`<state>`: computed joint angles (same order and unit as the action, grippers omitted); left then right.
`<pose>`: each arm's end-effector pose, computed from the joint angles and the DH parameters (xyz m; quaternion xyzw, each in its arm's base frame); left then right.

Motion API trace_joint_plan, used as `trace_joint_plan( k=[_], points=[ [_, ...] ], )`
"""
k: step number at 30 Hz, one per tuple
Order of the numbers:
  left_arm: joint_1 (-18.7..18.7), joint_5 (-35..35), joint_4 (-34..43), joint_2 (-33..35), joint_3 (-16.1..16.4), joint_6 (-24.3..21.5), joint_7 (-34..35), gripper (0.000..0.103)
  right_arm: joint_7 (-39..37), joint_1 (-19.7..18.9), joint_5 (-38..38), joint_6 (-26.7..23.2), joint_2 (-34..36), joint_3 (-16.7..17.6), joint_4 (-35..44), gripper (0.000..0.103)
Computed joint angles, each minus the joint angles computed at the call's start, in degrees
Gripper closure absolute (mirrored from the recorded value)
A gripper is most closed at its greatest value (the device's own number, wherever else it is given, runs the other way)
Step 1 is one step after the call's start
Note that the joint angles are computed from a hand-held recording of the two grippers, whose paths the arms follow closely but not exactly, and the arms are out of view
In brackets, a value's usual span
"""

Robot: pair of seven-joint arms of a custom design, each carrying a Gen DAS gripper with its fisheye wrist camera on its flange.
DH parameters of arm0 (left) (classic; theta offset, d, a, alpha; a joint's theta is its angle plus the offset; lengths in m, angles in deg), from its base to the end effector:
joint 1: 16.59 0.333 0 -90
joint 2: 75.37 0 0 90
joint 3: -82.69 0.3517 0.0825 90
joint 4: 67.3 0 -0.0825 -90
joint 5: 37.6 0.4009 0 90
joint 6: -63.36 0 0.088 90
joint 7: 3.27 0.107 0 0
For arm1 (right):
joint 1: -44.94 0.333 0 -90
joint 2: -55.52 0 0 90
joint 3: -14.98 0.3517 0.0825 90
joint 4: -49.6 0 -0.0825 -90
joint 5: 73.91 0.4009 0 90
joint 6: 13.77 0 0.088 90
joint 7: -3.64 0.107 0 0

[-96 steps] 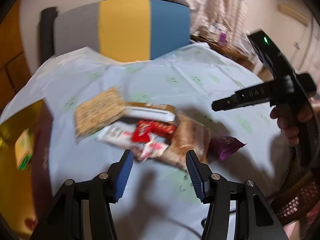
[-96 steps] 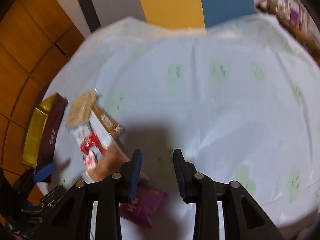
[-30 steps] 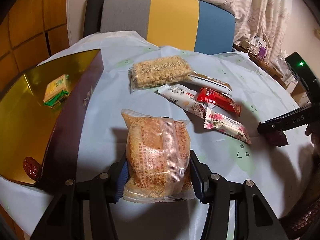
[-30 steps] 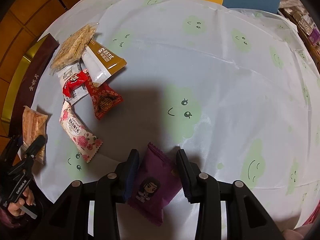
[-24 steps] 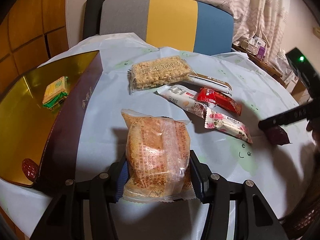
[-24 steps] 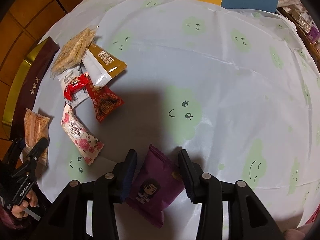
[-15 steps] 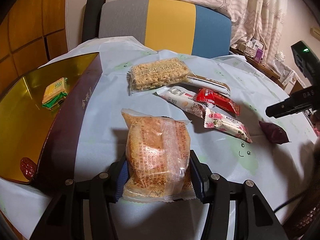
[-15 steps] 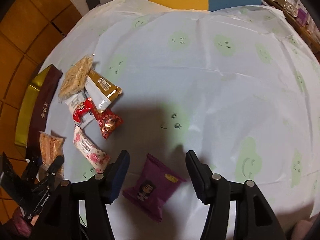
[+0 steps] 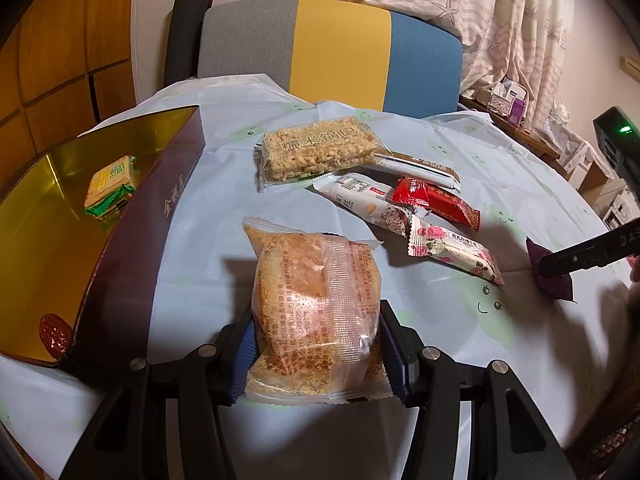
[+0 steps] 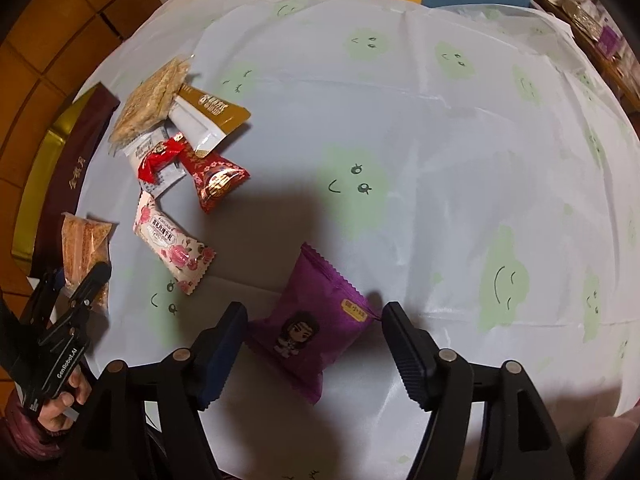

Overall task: Organize snacks
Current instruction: 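Drop the pastry bag into the gold tray while the right gripper holds the purple pack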

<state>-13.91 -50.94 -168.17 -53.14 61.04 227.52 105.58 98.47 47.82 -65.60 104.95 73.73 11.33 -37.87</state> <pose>0.6991 -0.1868 0.4683 -0.5195 0.7666 -0.3426 0.1581 0.7065 0.0041 0.5288 -0.6478 0.7511 -0.0355 0.1223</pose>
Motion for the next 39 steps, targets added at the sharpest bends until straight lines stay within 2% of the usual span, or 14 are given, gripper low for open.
trace_joint_plan(
  k=[9, 11, 15, 16, 17, 22, 24, 28, 31, 33, 36, 39],
  points=[
    [0.28, -0.11, -0.07, 0.16, -0.4, 0.45, -0.03, 0.047, 4.94, -0.3, -1.23, 3.34, -2.85, -1.01, -3.86, 0.031],
    [0.38, -0.19, -0.17, 0.2, -0.54, 0.77, 0.14, 0.047, 4.86, -0.88, -0.53, 3.75, -3.55, -0.99, -4.47, 0.028],
    [0.43, -0.06, -0.19, 0.22, -0.59, 0.88, 0.15, 0.047, 5.47, -0.83, -1.83, 2.43, -5.23, -0.99, -6.57, 0.028],
    [0.33, 0.19, -0.24, 0.2, -0.46, 1.01, 0.17, 0.047, 5.96, -0.58, -2.8, 2.34, -5.39, -1.02, -7.16, 0.04],
    [0.0, 0.73, -0.26, 0.19, -0.12, 1.19, -0.03, 0.047, 5.86, -0.52, -3.34, 2.49, -5.37, -0.99, -7.47, 0.067],
    [0.72, 0.43, 0.36, 0.19, -0.83, 0.12, 0.32, 0.049, 6.41, 0.92, -9.41, 4.35, -5.36, -1.07, -8.36, 0.067],
    [2.23, -2.13, 0.42, -0.08, -2.6, -0.26, 2.24, 0.049, 6.59, 1.56, -11.4, 4.86, -5.04, -1.01, -8.39, 0.067],
    [4.95, -8.33, 0.91, -1.08, -5.54, 0.12, 6.77, 0.049, 6.58, 1.28, -10.5, 4.6, -5.19, -0.95, -8.51, 0.065],
    [6.34, -13.7, 2.65, -1.55, -6.26, -0.72, 8.45, 0.049, 6.38, 1.28, -11.02, 4.75, -5.34, -1.04, -8.85, 0.065],
    [5.8, -15.82, 4.58, -1.52, -4.57, -1.91, 6.77, 0.049, 6.45, 1.37, -11.33, 4.9, -5.45, -1.02, -9.08, 0.065],
    [4.29, -15.96, 9.0, -0.32, -0.32, -5.4, 0.22, 0.049, 6.49, 1.44, -11.64, 5.53, -5.17, -1.03, -9.37, 0.065],
    [2.37, -12.36, 12.86, 1.37, 5.04, -7.59, -9.47, 0.049, 8.43, 2.9, -13.24, 6.25, -2.2, -0.6, -7.21, 0.065]
  ],
)
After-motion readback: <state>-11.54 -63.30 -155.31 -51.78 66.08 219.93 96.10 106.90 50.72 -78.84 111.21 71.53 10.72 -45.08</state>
